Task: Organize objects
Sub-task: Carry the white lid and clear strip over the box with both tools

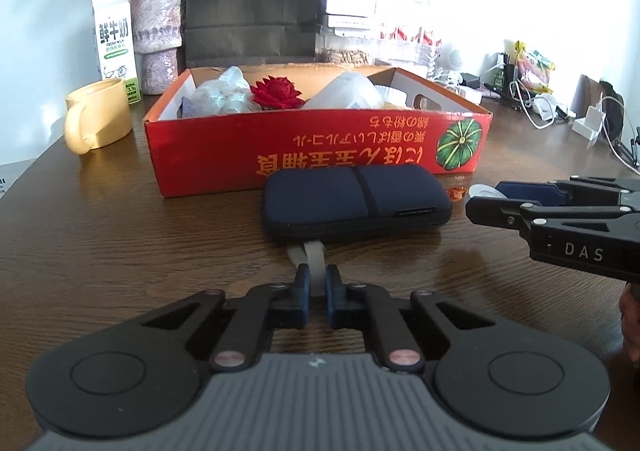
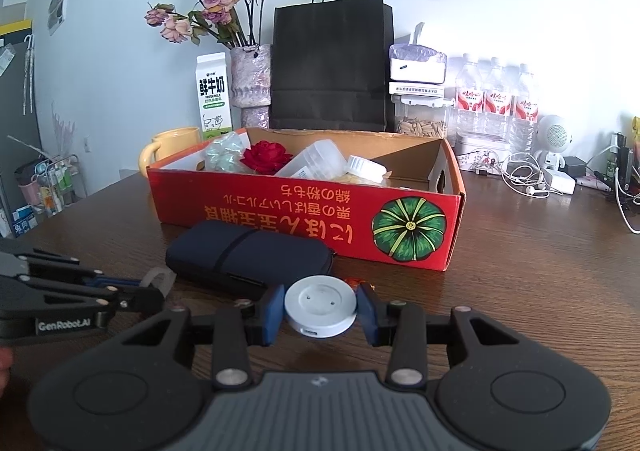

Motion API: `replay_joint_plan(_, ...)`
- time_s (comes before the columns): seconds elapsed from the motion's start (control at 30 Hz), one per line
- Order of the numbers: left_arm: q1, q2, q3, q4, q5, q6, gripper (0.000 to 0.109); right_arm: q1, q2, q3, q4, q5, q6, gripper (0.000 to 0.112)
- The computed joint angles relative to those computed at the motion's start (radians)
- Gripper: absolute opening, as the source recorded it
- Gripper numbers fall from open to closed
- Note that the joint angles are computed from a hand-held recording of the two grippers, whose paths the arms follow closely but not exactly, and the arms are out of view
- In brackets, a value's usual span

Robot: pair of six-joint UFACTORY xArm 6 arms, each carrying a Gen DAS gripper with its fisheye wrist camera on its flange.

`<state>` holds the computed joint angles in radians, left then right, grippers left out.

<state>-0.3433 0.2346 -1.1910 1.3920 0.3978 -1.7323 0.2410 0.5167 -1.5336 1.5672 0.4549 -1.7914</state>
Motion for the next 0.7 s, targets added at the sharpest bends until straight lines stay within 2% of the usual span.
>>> replay_joint_plan(0.4, 0.011, -0.055, 0.018, 0.137, -0.021, -0.120, 0.008, 0.005, -0.016, 0.016, 0.084, -0.013, -0.076, 0.038)
replay_joint_plan(0.7, 0.022, -0.050, -0.056, 0.248, -0.027, -0.184, 0.008, 0.020, -0.009, -0.032, 0.138, -0.002, -0.102, 0.038)
